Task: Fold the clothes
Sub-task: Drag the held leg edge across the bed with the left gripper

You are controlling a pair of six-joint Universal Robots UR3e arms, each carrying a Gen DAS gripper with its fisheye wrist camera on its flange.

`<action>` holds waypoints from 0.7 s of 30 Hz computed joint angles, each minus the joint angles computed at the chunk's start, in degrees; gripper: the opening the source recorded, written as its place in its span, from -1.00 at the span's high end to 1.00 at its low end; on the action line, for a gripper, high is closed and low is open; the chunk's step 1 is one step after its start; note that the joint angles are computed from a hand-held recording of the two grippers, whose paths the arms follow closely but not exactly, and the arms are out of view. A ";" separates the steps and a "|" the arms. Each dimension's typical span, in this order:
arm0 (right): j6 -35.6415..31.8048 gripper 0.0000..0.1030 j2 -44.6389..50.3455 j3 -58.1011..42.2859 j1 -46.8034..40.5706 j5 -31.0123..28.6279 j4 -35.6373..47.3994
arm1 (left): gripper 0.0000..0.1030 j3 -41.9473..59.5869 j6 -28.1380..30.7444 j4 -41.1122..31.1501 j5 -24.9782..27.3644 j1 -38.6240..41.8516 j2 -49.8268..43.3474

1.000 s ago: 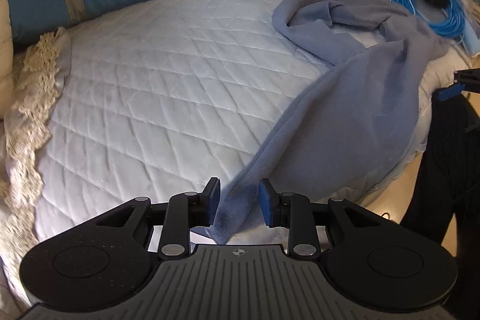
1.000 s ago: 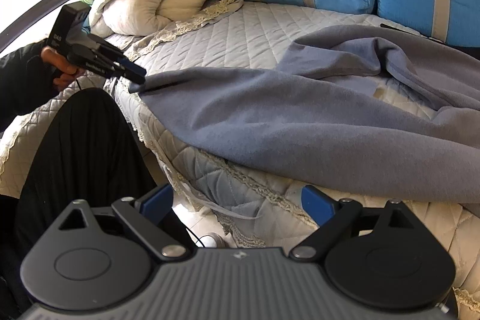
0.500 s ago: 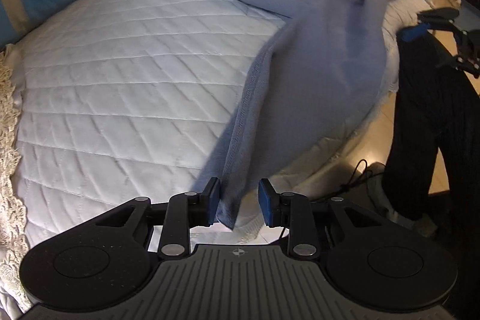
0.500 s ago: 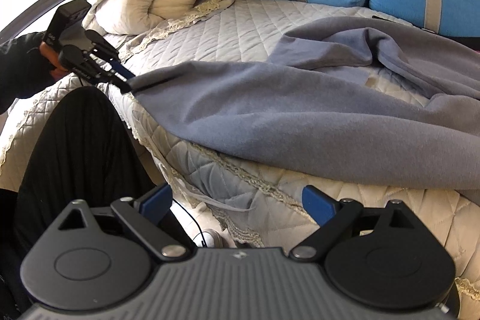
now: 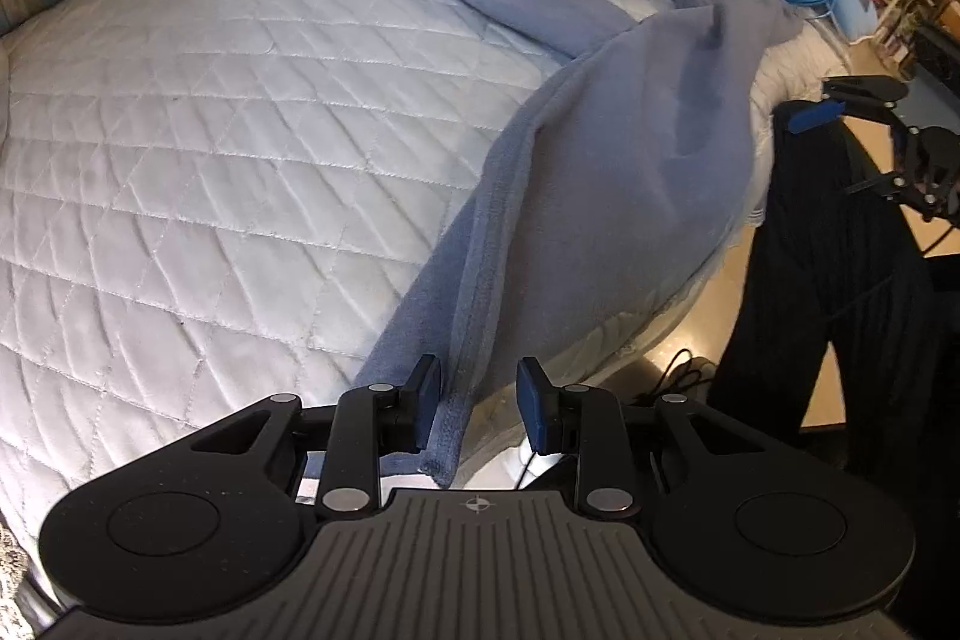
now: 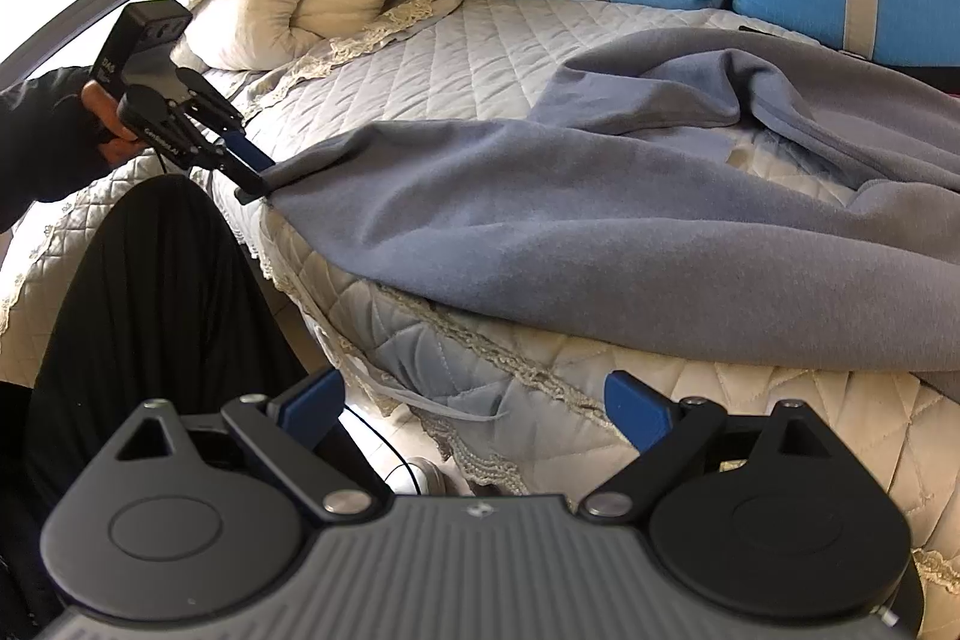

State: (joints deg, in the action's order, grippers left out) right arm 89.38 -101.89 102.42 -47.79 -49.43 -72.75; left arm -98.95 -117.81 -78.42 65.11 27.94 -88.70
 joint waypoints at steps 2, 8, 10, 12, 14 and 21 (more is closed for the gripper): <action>-0.18 -0.90 -0.13 -0.09 -0.16 0.05 0.24 | 0.53 -0.11 -0.18 0.65 0.33 -0.08 -0.09; -0.13 -0.90 0.03 -0.20 -0.51 -0.02 0.14 | 0.66 1.99 0.48 -2.30 0.72 -0.53 -0.45; -0.19 -0.90 0.07 -0.21 -0.58 0.11 0.17 | 0.79 1.46 -0.55 -0.32 2.02 -1.40 -0.20; -0.36 -0.90 -0.02 -0.20 -0.73 0.26 0.38 | 0.83 1.05 -1.26 1.20 3.21 -2.13 -0.11; -0.52 -0.90 -0.13 -0.18 -0.90 0.41 0.59 | 0.87 0.29 -1.63 2.67 3.97 -2.80 0.24; -2.30 -0.90 -0.06 -0.94 -1.81 0.48 1.43 | 0.89 -3.33 -1.74 10.35 6.41 -4.80 4.19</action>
State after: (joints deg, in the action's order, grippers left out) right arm 87.09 -101.95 101.48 -49.60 -48.95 -71.32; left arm -102.28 -119.55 -68.06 71.52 23.14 -84.52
